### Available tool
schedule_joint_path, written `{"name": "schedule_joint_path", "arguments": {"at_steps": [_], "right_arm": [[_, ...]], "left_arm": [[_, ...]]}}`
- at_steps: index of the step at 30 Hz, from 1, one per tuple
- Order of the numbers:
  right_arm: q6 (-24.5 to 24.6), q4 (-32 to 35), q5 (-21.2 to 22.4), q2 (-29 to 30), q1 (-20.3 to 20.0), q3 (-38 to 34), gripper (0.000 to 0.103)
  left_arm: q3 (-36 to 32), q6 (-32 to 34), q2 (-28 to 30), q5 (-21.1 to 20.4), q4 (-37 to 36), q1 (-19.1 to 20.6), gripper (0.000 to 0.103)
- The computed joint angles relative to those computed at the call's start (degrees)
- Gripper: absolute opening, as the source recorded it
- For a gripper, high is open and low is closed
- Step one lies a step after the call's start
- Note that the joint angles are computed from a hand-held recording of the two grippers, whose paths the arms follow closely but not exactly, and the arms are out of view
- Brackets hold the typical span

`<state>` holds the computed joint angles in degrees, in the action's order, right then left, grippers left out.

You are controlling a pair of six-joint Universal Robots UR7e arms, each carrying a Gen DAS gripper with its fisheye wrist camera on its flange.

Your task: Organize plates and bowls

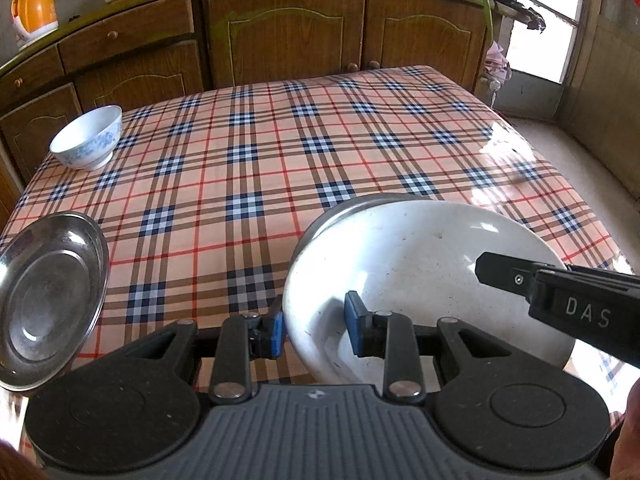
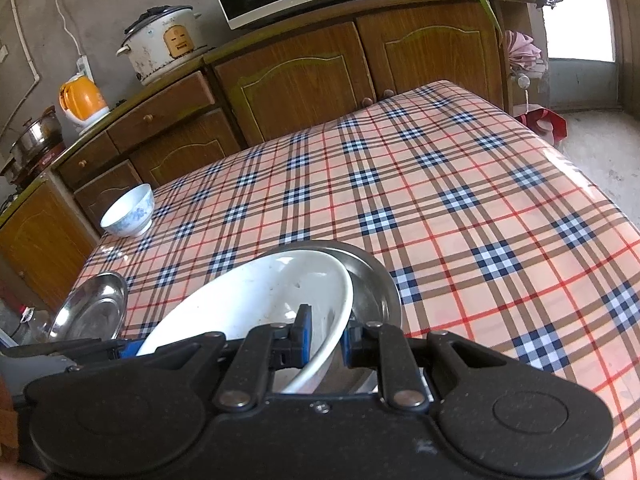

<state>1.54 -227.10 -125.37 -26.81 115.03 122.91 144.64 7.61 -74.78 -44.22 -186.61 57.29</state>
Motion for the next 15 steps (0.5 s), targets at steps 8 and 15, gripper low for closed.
{"name": "schedule_joint_path", "arguments": {"at_steps": [8, 15], "right_arm": [[-1.04, 0.28, 0.51, 0.50, -0.96, -1.01, 0.019], [-1.82, 0.80, 0.64, 0.90, -1.42, -1.80, 0.019]], "left_arm": [[-1.13, 0.25, 1.47, -0.28, -0.45, 0.98, 0.030], [-1.77, 0.65, 2.46, -0.32, -1.21, 1.63, 0.030]]}}
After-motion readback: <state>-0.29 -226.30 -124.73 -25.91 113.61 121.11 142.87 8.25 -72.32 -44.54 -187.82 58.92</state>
